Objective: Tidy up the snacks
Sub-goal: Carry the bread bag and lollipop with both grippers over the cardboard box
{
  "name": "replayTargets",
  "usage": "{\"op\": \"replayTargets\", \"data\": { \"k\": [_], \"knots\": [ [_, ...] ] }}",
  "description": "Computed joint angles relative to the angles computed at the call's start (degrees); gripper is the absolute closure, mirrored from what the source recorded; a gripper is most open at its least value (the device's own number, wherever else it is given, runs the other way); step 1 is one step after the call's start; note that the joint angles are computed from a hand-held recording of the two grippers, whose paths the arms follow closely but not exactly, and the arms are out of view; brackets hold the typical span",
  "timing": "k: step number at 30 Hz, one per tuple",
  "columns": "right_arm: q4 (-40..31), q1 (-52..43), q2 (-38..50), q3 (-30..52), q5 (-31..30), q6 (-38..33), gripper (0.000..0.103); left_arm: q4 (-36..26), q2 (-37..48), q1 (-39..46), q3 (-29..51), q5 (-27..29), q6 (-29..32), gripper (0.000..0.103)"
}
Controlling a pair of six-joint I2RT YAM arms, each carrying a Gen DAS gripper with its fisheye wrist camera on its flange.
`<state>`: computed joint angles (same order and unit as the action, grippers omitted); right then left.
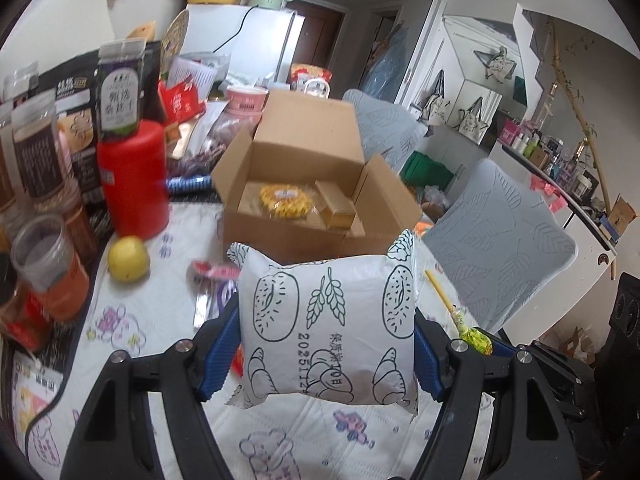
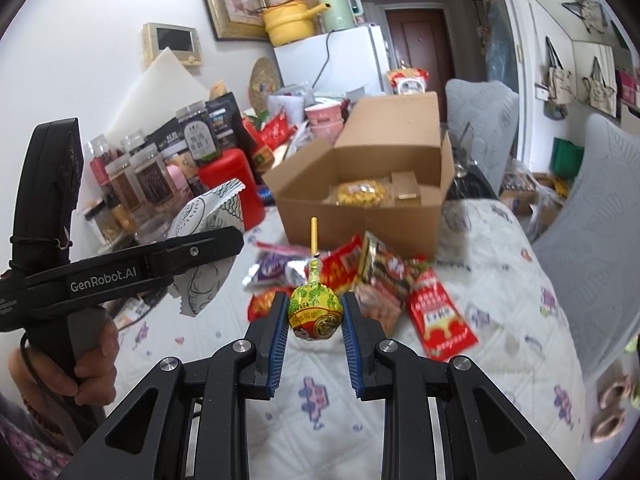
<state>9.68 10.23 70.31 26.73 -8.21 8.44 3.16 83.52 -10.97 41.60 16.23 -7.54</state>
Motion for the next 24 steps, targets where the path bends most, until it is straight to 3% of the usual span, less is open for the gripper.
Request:
{"op": "replayTargets", "data": {
  "k": [24],
  "knots": [
    [0.5, -6.9, 16.4, 22.9, -2.6, -9.4, 0.077, -1.1, 15.4, -1.4, 24.8, -3.4, 0.4, 0.029]
  ]
}}
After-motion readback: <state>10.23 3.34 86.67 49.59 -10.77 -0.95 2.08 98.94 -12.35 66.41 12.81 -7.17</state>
